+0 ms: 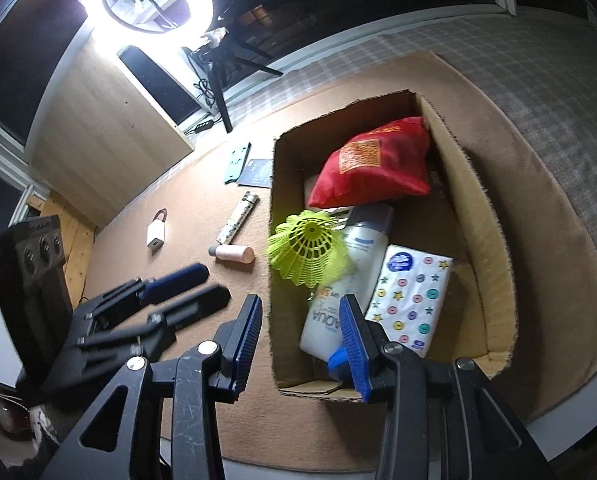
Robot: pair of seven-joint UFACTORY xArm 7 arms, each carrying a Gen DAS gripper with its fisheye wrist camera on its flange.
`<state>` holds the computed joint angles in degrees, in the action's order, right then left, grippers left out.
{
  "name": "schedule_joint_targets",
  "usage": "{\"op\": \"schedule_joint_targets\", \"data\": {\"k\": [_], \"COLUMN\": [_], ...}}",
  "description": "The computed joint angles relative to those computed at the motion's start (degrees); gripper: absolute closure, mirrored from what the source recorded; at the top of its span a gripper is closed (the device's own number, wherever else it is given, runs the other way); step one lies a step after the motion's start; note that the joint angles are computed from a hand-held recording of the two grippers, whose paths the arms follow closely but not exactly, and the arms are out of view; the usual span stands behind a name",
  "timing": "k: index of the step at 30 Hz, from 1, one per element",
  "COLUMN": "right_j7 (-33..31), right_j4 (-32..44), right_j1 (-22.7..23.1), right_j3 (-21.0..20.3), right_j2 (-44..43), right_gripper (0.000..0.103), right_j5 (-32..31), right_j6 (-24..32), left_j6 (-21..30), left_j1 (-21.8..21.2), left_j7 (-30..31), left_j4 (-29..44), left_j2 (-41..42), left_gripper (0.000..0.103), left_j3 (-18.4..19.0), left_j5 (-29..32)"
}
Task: Organize objects
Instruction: 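Move the left tool to the patterned lighter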
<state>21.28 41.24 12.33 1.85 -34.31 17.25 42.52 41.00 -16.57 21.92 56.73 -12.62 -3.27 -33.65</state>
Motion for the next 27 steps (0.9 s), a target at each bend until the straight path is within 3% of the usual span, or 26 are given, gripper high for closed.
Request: {"op": "schedule_joint_targets", "data": {"k": [17,27], "right_j7": [-0.77,-1.35], "right_j4": [6.19,7.07], "right_j1": [2.7,2.58], "right_j3": [2.41,2.43], "right_j2": [8.24,9.37], "right_gripper": [0.065,0.065], "right_j5": [-0.61,-0.84], "right_j6": [-2.0,-0.89], "left_j6": [-2.38,-2.47], "left_j1": [7.34,7.85], "left_j7": [-7.25,-12.71], "left_j4": [8.07,15.51], "left_j2": [11.92,21.62], "left_gripper": [0.056,0.056], "left_j3": [0.4,-1.7], "left_j5": [8.71,18.25]}}
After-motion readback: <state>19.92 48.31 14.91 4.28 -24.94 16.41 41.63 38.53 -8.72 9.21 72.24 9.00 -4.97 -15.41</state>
